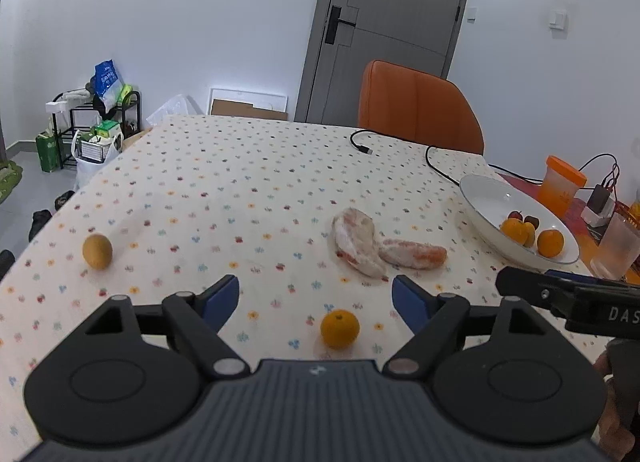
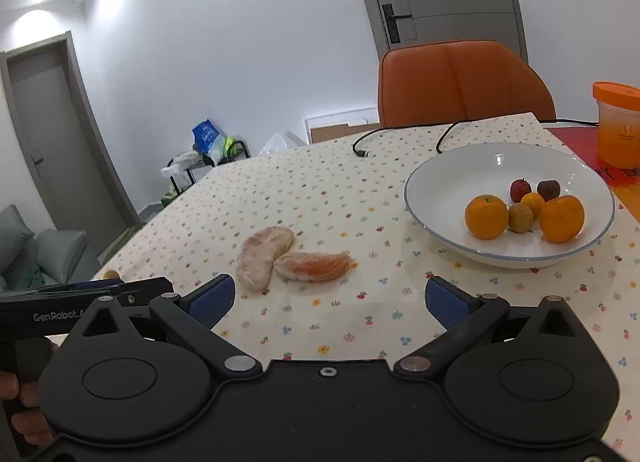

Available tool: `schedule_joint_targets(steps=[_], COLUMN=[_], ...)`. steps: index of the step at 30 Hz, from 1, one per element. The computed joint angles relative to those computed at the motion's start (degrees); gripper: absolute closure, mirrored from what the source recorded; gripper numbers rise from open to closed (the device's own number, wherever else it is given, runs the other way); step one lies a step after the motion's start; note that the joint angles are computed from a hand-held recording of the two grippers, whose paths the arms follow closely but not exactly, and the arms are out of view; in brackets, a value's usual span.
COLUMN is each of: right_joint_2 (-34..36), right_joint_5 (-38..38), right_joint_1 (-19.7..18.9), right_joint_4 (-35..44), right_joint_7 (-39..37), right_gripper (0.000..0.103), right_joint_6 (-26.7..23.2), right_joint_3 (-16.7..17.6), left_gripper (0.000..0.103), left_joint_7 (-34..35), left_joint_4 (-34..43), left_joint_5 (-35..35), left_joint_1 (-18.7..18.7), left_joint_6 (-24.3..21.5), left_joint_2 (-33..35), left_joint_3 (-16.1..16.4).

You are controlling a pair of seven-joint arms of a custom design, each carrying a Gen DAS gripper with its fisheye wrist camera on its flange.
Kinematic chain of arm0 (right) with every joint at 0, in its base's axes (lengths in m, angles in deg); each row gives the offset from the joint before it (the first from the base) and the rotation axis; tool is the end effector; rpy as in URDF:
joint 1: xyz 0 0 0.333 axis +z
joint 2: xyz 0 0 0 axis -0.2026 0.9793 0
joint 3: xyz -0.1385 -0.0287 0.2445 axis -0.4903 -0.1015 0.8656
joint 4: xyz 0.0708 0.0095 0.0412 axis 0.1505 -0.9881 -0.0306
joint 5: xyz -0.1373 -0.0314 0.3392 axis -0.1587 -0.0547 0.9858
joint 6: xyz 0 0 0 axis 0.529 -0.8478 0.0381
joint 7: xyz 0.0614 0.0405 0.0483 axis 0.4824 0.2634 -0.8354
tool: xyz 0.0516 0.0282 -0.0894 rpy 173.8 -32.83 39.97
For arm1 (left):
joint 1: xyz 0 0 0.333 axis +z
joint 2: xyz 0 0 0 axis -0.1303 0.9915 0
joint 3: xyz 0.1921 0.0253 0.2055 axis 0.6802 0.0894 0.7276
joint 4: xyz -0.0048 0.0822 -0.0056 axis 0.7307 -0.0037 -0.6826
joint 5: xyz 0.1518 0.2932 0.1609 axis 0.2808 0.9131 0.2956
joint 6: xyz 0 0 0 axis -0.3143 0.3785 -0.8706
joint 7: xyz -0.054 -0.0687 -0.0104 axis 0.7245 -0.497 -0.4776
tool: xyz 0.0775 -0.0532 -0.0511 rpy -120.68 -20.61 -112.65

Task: Organize fruits
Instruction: 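Withdraw both open grippers from the bowl toward the pomelo segments, then grasp a small orange with the left gripper while the right approaches a pomelo segment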

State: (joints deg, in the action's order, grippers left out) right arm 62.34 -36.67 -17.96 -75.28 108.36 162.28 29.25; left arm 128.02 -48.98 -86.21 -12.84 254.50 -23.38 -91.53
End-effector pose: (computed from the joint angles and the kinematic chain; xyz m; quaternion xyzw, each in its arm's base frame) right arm 0.6590 0.1895 0.4227 -0.6523 0.5574 -0.2139 0.4670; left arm 0.6290 -0.1002 0.4192 -0.6259 0.6135 -0.4019 0.2652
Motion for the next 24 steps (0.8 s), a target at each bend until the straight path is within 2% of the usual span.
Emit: schedule_joint_targets(steps=[2,4,11,12,13,15,16,20,24], right_joint_2=[0.40,1.14,1.93,2.08,2.24,2.38,2.41,3.86,5.95], right_joint_5=[-0.22,-0.14,2.20,2.48,2.81,3.39,3.63,4.49,5.59], right_joint_1=[-1.33,-2.42,-2.90,-3.09,-3.24,-2.54,-1.59,-1.16,-0.88], right_joint_4=[0.13,0.64,1.17,1.35,1.49,1.81,2.16,4.30,7.46], right_joint_7=[-0.94,-2.52,-5.89,-6.45,-7.06,-7.89,-7.93,-9.13,-11.74], right_gripper=[0.000,0.000,0.000,0.000,0.000,0.000,0.000,0.001,0.010], right_joint_6=[-0.90,-1.62,-2.57,-2.92,-3.15,-3.05,-2.92,-3.67,-5.42], right_joint_3=[1.76,3.26,4.47,4.83,5.16,4.63,3.65,3.91,5.01], left_gripper=[0.029,0.038,0.055,0.061,0.072,0.081,0.081,0.081,0.081], left_joint_7=[0.18,0.55,2.69,3.18,3.38,3.60,4.44,4.98,4.10], left_joint_4=[-0.45,-0.51,-0.03,0.10,0.34,1.03,0.92,0.99,1.90], left_joint_5=[0.04,0.01,-0.72,-0.87,-1.11,-1.76,-2.19,-2.35,-2.44], left_joint_1=[0.41,2.31,8.28,9.30,9.69,9.99,11.09,9.89,7.99], left_joint_6=[0.64,0.34,-0.71,-0.86,-1.18,-2.52,-1.73,-0.86,-0.64], left_joint_2=[0.14,0.39,1.63,1.97,2.27,2.87,3.25,3.30,3.52], left_joint_3=[-0.67,-2.84,-9.94,-11.20,-11.71,-12.13,-13.51,-12.09,-9.30])
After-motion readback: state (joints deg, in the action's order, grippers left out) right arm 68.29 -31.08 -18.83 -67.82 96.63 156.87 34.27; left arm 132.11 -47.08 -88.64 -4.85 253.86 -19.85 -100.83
